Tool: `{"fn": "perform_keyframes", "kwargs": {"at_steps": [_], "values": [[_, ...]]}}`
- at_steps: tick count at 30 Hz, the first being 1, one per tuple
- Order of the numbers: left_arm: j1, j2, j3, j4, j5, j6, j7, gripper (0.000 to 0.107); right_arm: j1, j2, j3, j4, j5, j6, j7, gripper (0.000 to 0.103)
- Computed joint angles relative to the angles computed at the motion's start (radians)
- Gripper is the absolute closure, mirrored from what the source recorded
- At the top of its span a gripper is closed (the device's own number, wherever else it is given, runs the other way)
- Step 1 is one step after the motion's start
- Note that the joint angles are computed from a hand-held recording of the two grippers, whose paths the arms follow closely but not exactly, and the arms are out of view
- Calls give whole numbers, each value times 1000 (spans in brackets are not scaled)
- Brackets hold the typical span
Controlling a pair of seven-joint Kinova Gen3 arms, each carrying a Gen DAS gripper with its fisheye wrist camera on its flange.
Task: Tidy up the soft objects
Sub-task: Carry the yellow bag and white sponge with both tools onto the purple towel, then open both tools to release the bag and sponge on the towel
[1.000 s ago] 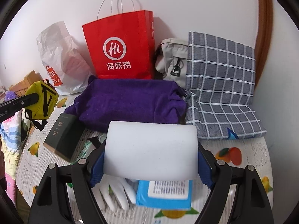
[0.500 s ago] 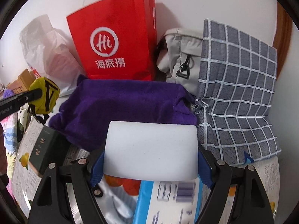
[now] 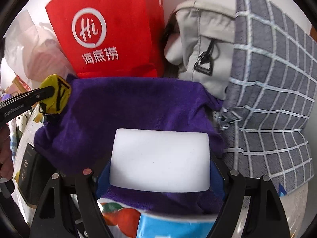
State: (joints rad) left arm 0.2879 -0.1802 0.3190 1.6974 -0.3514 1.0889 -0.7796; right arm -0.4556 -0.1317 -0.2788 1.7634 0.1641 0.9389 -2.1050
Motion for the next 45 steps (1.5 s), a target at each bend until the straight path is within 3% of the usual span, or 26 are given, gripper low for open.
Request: {"fn": "perform_keyframes", "kwargs": {"at_steps": [8, 14, 16, 18, 20, 24, 28, 34, 39, 45], "values": [[8, 51, -46, 5, 71, -68, -66, 91, -11, 52, 21, -27, -27, 12, 32, 22], [-10, 46, -124, 30, 228, -135, -188, 88, -21, 78, 34, -44, -47, 19, 54, 22], [-23, 49, -138, 31, 272, -135, -218, 79, -20, 80, 41, -43, -67, 14, 71, 21], [-32, 55, -134, 24, 276, -125, -224, 54, -19, 73, 53, -34, -103, -4, 111, 12], [-37, 50, -107, 28, 232, -131, -174, 44, -28, 76, 42, -41, -80, 3, 94, 8], [-32, 29, -88, 14, 212, -100, -140, 44, -37, 71, -2, -55, -2, 13, 20, 8], [-29, -11, -50, 3, 154, -45, -109, 44, -34, 14, 23, -31, -71, -22, 4, 8], [-38, -128, 9, 24, 127, -13, -77, 44, -39, -71, -34, -7, -80, 6, -37, 10], [-55, -219, 28, 29, 194, 50, -95, 44, -47, -148, -95, 29, -125, 43, -56, 22], [-76, -322, 35, 57, 278, 135, -138, 44, -69, -167, -247, 53, -77, 98, -160, 24]]}}
